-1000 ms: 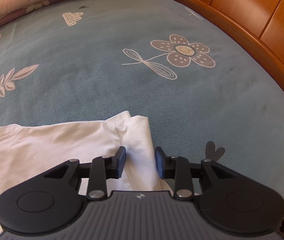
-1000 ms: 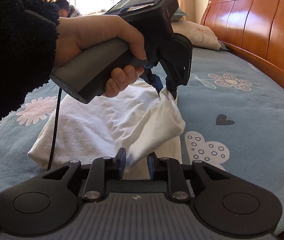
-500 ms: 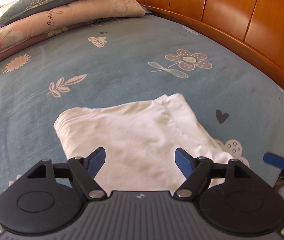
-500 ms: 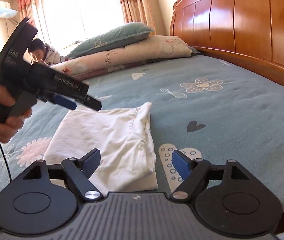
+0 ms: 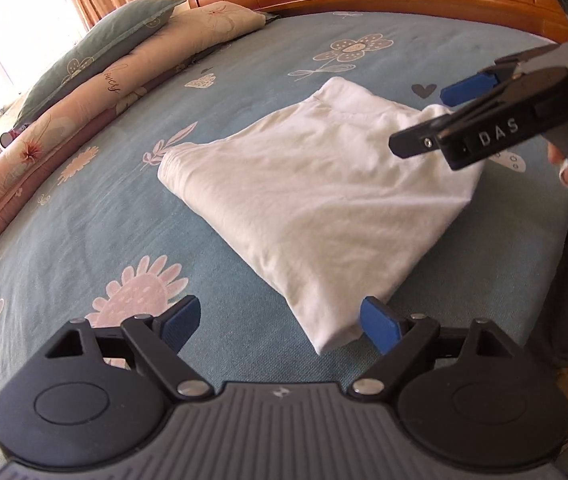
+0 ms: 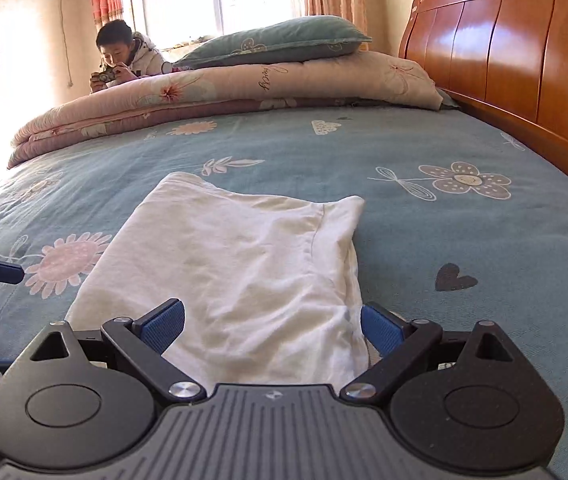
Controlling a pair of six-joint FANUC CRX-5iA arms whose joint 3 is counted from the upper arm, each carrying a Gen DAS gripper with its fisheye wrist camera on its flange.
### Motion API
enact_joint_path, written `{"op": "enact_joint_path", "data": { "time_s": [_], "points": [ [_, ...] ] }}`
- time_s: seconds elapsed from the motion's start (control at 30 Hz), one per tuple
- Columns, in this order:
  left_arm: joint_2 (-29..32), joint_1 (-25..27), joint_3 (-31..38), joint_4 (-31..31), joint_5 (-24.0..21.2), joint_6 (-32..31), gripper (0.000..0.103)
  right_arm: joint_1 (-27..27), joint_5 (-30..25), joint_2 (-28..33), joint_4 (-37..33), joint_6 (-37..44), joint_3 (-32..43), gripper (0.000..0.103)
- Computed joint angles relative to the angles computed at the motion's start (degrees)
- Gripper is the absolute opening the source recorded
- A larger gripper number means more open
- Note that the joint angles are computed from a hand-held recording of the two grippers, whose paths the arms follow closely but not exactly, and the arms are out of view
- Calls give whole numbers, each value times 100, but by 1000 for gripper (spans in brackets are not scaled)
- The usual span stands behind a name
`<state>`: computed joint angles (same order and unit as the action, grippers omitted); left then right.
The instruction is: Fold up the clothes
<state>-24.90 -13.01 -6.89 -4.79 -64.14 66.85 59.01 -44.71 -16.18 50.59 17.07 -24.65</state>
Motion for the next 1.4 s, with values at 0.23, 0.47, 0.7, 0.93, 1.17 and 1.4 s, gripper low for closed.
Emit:
{"op": "enact_joint_path", "data": {
  "time_s": [0.23,0.47,0.7,0.93,1.17,1.4],
  "points": [
    [86,849,-93,1545,189,-35,87,-86,22,-67,155,-386,-117,98],
    [1039,1424,32,3680,104,-503,87,-181,304,-182,590,-679,-289,89],
    [1554,1372,113,3275,-133,136,87,-291,280,-224,331,-665,-252,89],
    [1715,1508,617,3270,-33,441,87,-343,772,-378,216,-319,-362,87],
    [2400,1402,1294,3013,83,630,87,-72,1356,-250,-580,1610,-65,50],
    [2819,1366,1665,2807,-286,509,87,137,933,683,-2550,4432,1311,26]
  ]
}}
